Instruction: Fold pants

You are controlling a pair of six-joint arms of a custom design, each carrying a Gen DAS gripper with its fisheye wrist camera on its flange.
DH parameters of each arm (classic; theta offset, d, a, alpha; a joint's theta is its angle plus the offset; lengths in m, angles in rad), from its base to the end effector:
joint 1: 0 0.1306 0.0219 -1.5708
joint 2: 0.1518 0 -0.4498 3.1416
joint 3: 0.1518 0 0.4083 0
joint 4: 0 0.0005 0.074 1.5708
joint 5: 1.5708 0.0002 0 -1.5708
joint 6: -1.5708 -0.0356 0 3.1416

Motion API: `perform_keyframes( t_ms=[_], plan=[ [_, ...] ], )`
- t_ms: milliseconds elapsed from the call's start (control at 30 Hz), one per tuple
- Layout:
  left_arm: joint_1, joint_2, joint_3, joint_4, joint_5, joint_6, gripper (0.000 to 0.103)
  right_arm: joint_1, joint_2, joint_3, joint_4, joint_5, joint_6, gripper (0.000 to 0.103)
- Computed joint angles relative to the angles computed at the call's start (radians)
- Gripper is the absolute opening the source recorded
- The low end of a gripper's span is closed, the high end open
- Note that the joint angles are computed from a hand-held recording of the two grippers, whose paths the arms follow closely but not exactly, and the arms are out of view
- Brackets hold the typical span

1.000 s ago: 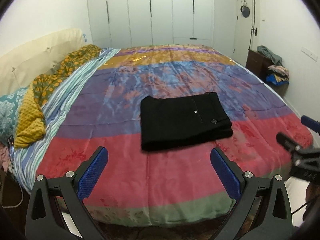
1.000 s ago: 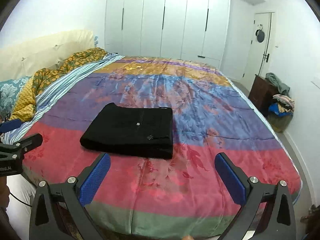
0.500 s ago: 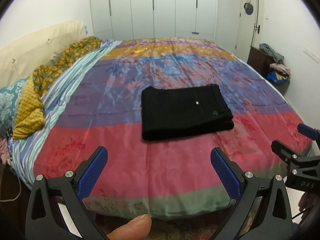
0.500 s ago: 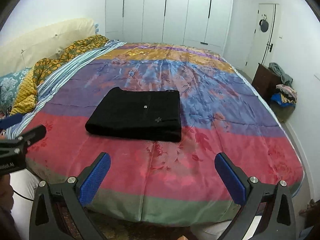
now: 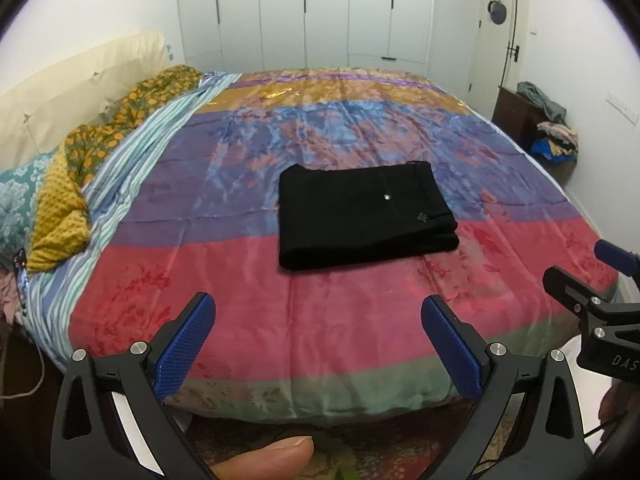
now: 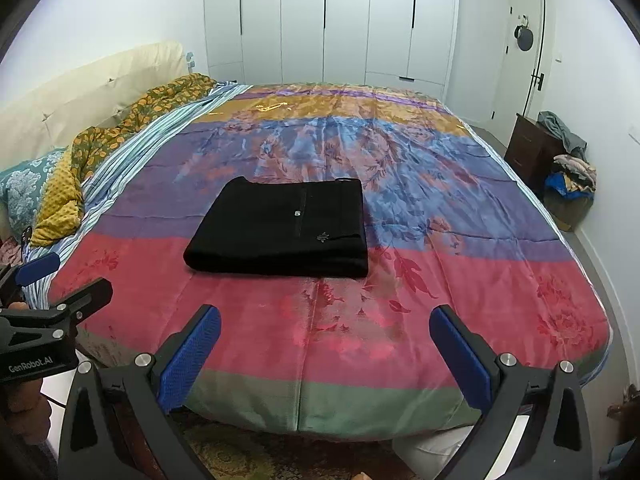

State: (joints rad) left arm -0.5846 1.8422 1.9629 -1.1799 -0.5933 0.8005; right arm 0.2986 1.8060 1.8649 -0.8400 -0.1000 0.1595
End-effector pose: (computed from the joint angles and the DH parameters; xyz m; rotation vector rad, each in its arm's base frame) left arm 0.5632 -0.3494 0.4995 -0.4451 2.3431 0.1623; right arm 0.6460 0.2020 0.4940 -0.5823 2.2814 0.1857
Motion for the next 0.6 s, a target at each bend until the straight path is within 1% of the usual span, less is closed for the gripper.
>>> perform_keyframes(
  t_ms=[133, 233, 300, 400, 533, 600],
  plan=[
    [0.01, -0.007, -0.006, -0.001, 0.062, 0.036, 0.102, 0.002, -0.002, -0.002, 0.002, 0.011, -0.002, 0.103],
    [0.011, -0.002, 0.0, -0.024, 0.071, 0.052, 0.102, 0.002, -0.001, 0.0, -0.004, 0.019, -0.001, 0.103],
    [0.01, -0.003, -0.004, -0.025, 0.077, 0.065, 0.102, 0.002, 0.0, 0.001, -0.009, 0.022, 0.0, 0.103],
    [0.006, 0.0, 0.0, -0.038, 0.058, 0.064, 0.103, 0.003, 0.002, 0.004, -0.02, 0.033, 0.001, 0.103],
    [0.003, 0.0, -0.008, -0.03, 0.045, 0.068, 0.103, 0.008, 0.006, 0.01, -0.033, 0.062, 0.003, 0.103],
    [0.002, 0.013, 0.009, -0.057, 0.036, 0.062, 0.103, 0.01, 0.003, 0.007, -0.031, 0.077, 0.004, 0.103]
  ],
)
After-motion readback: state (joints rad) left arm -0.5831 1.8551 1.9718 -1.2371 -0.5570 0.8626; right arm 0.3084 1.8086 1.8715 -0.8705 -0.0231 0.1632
